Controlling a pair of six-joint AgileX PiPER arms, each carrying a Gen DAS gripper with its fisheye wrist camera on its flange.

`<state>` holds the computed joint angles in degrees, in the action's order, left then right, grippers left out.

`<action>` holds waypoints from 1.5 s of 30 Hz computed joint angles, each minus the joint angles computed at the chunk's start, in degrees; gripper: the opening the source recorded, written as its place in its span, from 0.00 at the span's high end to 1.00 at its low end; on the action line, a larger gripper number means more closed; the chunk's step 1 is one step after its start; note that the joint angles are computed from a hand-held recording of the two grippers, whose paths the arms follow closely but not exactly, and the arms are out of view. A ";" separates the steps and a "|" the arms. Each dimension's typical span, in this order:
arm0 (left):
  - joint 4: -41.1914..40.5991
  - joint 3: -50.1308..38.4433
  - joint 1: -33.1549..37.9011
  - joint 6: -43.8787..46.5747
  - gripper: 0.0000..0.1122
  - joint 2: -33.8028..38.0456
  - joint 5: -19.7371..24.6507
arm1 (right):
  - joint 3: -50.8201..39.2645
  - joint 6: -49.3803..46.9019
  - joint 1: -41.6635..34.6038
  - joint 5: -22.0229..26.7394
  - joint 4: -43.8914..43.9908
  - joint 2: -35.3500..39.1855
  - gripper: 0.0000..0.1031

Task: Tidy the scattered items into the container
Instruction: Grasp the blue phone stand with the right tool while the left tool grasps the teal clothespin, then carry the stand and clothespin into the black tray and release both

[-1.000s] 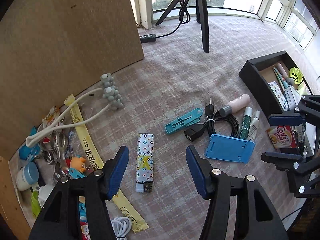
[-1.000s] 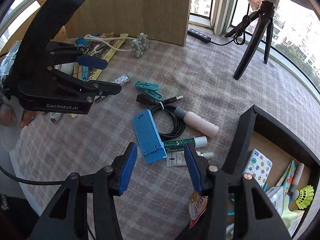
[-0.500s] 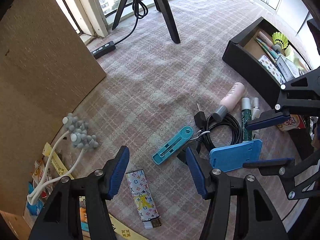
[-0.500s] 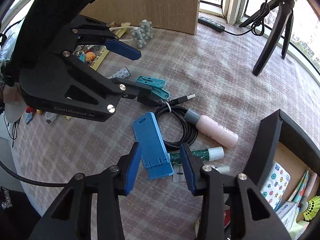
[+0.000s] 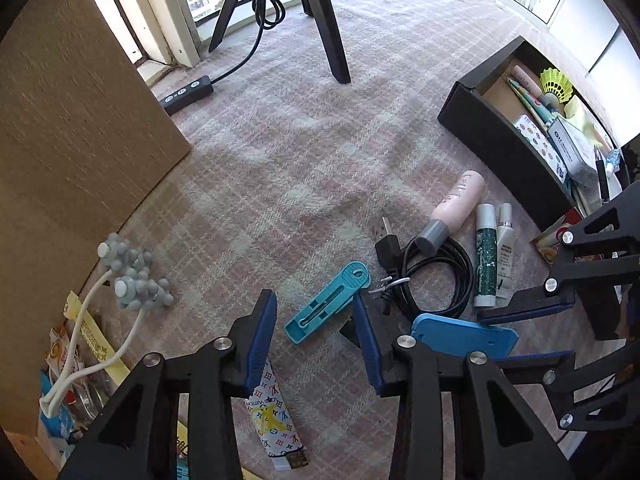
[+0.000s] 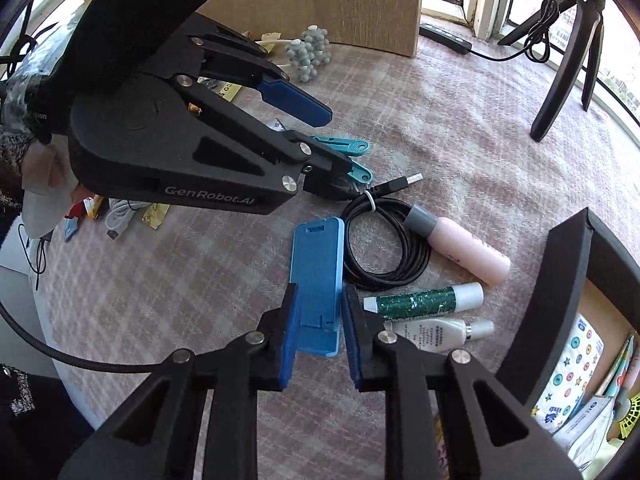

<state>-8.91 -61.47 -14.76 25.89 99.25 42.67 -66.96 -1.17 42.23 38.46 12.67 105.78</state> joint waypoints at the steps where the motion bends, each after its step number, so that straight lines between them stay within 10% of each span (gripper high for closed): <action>1: -0.05 -0.15 0.01 -0.19 0.68 0.18 0.08 | -0.63 0.40 0.07 0.58 -0.15 0.66 0.80; 6: -2.02 -0.63 0.39 0.82 0.73 0.79 0.52 | -2.11 1.15 0.31 0.82 1.16 2.91 0.75; 12: -2.15 0.57 0.25 0.71 0.85 -0.22 -0.13 | -0.71 -0.18 -0.22 -0.93 5.05 1.64 0.95; 27: -3.66 3.07 0.70 -4.32 0.85 -10.14 2.30 | 11.89 8.98 -6.12 -5.58 3.33 -15.72 0.95; 45: 4.67 -27.07 -28.73 -32.23 0.84 4.11 8.00 | 22.18 4.66 -43.70 6.53 -4.37 -39.68 0.95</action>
<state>-4.24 -88.54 -43.49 -6.34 103.36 50.67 -44.78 3.49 -1.47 44.99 8.30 66.10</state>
